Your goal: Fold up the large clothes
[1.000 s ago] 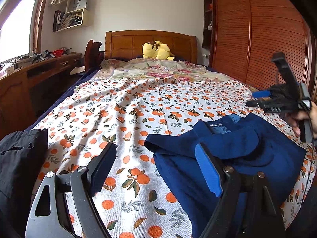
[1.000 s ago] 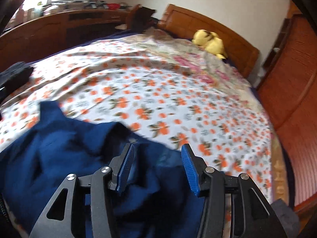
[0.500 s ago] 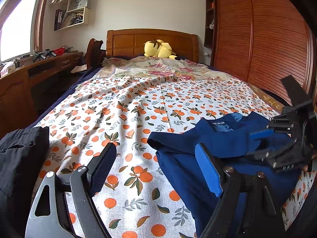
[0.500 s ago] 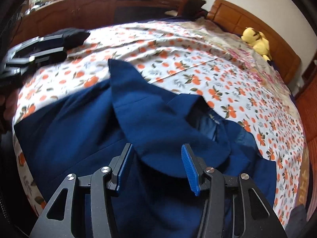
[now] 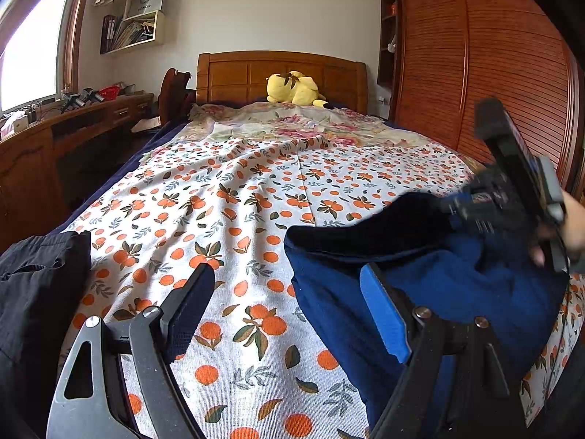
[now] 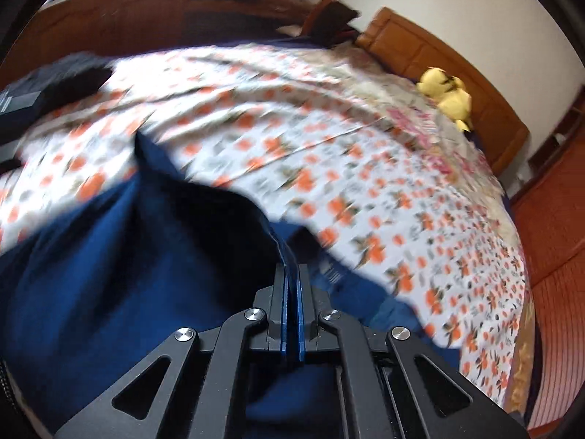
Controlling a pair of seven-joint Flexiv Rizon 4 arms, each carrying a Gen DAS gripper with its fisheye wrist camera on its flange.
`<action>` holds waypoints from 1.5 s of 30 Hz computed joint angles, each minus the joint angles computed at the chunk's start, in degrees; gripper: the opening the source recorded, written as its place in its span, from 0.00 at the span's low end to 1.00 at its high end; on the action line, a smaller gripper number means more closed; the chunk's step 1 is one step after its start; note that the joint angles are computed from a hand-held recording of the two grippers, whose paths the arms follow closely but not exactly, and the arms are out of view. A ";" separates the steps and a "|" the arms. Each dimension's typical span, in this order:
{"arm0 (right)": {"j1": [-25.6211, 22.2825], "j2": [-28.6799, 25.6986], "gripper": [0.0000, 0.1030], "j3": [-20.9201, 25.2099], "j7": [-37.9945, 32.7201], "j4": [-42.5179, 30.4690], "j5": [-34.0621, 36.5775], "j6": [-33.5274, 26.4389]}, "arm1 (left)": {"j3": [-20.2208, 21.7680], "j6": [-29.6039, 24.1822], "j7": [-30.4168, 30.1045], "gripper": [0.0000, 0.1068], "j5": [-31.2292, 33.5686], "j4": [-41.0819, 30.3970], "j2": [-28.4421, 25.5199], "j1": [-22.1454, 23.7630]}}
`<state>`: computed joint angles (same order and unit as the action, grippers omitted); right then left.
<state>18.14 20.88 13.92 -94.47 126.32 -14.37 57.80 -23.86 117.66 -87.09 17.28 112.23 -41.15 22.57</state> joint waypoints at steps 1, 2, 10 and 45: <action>-1.40 -1.73 0.03 0.25 1.83 -0.84 -2.34 1.75 | 0.13 -0.05 0.01 0.77 -0.12 -0.09 -0.03 -0.17; -2.97 -3.28 0.03 0.69 3.88 -1.36 -5.52 3.48 | 0.15 -0.16 0.03 0.77 -0.16 -0.18 -0.09 -0.21; -5.56 -7.47 0.36 0.43 17.68 -2.65 -15.24 7.58 | 0.19 -0.09 0.36 0.77 -0.19 -0.18 -0.13 -0.51; 0.62 -13.36 0.02 -1.53 -6.32 -5.92 5.77 3.04 | -0.53 -0.28 0.57 0.77 0.37 0.26 -0.25 0.34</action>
